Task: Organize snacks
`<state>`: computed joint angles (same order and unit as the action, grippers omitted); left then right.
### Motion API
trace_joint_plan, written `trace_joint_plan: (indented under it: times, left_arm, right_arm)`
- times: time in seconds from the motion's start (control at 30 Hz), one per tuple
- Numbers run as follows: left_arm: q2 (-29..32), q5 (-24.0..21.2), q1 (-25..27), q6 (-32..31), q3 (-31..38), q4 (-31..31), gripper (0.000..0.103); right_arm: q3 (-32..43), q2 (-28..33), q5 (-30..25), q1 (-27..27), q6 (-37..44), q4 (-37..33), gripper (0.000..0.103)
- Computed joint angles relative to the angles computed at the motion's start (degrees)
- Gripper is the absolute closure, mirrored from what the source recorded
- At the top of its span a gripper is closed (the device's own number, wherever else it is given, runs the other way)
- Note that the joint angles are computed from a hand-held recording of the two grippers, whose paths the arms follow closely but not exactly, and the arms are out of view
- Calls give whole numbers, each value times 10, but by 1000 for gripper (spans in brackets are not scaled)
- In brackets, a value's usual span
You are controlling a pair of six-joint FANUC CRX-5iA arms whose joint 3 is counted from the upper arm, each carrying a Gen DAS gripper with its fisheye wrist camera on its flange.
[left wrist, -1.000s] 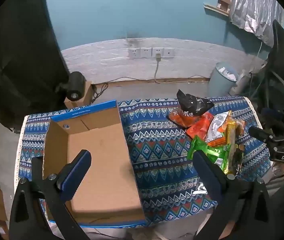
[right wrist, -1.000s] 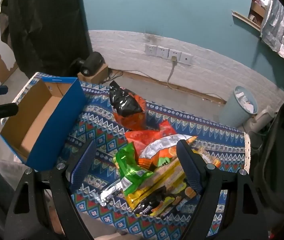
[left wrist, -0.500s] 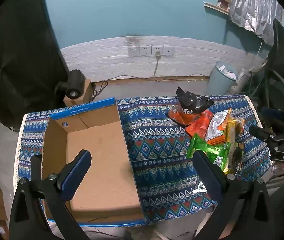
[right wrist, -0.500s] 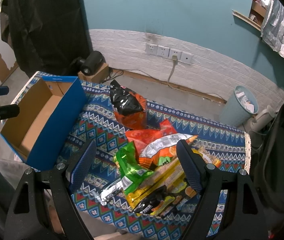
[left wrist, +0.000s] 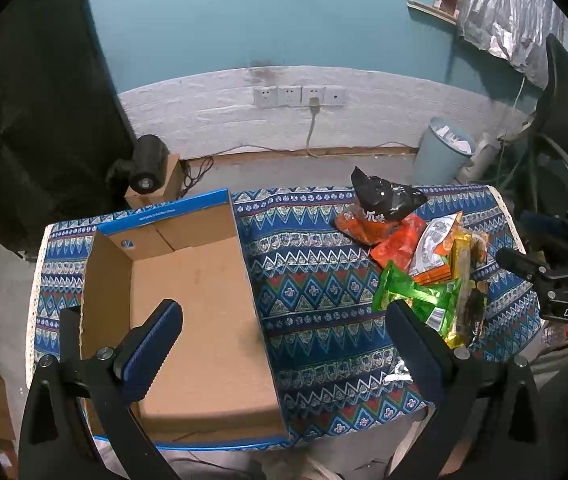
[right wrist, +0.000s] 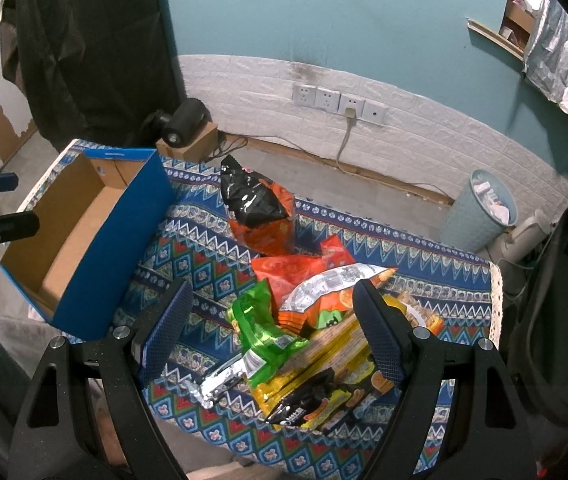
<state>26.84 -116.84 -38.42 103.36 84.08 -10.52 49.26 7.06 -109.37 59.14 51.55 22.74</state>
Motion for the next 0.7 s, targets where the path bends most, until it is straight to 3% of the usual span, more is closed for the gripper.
trace_joint_plan:
  times: [0.6,0.7]
  left_arm:
    - [17,-16,-1,-1,32,3,1]
    - [43,-41,-3,-6,82,0,1]
  right_arm:
    - [7,4,-5,-2,3,-5,22]
    - [7,4,-6,-2,2,-7,22]
